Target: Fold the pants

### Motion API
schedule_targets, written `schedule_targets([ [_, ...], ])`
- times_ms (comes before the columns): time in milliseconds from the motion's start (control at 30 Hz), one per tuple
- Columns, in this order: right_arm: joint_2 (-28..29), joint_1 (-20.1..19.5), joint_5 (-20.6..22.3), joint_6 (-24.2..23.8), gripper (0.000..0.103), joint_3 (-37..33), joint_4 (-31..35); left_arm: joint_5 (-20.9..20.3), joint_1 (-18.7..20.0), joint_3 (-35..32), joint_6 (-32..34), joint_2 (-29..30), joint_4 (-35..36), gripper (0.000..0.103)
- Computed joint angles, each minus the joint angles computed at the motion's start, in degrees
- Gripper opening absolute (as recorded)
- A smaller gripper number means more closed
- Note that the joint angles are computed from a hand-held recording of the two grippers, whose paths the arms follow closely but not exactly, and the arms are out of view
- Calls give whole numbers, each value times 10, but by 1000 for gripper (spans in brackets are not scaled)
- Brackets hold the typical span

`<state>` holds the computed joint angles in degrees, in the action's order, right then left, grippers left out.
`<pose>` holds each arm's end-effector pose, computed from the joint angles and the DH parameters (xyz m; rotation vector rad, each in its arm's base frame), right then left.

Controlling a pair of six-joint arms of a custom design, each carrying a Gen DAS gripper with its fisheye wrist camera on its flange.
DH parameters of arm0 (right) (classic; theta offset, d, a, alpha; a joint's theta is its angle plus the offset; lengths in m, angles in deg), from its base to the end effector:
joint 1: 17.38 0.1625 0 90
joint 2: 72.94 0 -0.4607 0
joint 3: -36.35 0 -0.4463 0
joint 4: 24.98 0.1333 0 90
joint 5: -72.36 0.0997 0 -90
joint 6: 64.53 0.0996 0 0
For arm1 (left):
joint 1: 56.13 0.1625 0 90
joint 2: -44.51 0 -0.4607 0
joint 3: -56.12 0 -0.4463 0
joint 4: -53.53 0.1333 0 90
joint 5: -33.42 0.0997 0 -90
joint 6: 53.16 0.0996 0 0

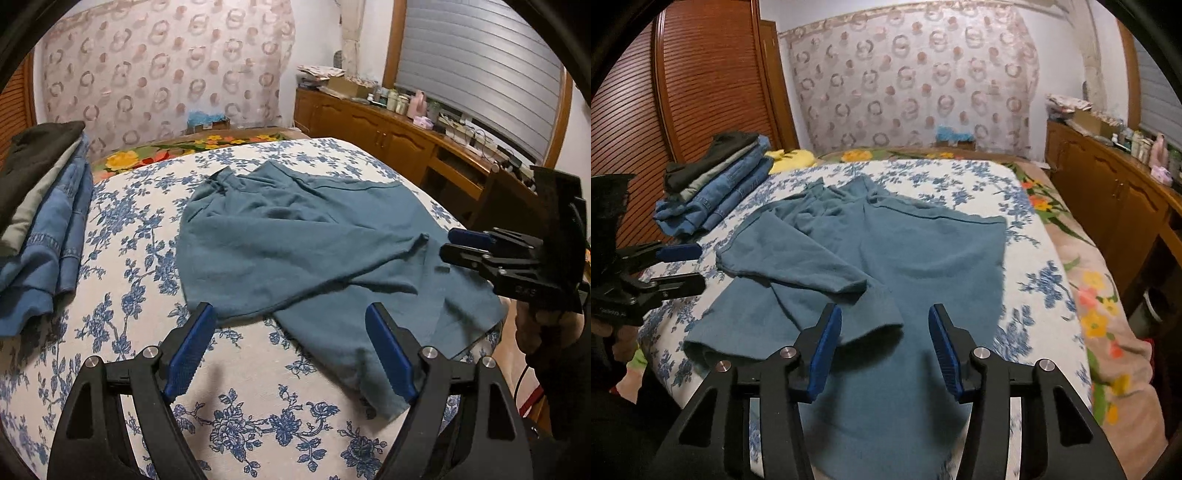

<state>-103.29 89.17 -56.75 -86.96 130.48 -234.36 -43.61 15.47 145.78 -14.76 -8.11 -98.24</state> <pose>0.2712 -0.6652 0.0335 0.3445 -2.2041 1.1147 -0.0944 -0.7770 0.2133 1.2682 2.4920 -0.5483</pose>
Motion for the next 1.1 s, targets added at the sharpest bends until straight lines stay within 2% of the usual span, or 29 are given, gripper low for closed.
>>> schedule_targets([
  [167,-1,-7,1,8,48,-19,52,-2,4,0,-8,0,2,84],
  [267,-5,-10,1,24,30,-24,84,0,5,4,-7,-1,3,84],
  [300,-7,-10,4,29,19,-23,88,1,5,5,-7,-1,1,84],
  [333,-8,-7,4,28,13,-20,79,1,5,6,-6,-1,0,84],
  [433,-13,2,18,19,9,-4,42,0,5,10,-5,-3,-2,84],
  [600,-14,24,29,-6,8,26,-46,-6,4,17,0,-8,-10,84],
  [767,-15,41,18,-37,8,61,-120,-13,2,24,5,-14,-13,84],
  [1100,-22,54,-16,-16,8,110,-157,-20,-4,36,13,-18,-17,84],
])
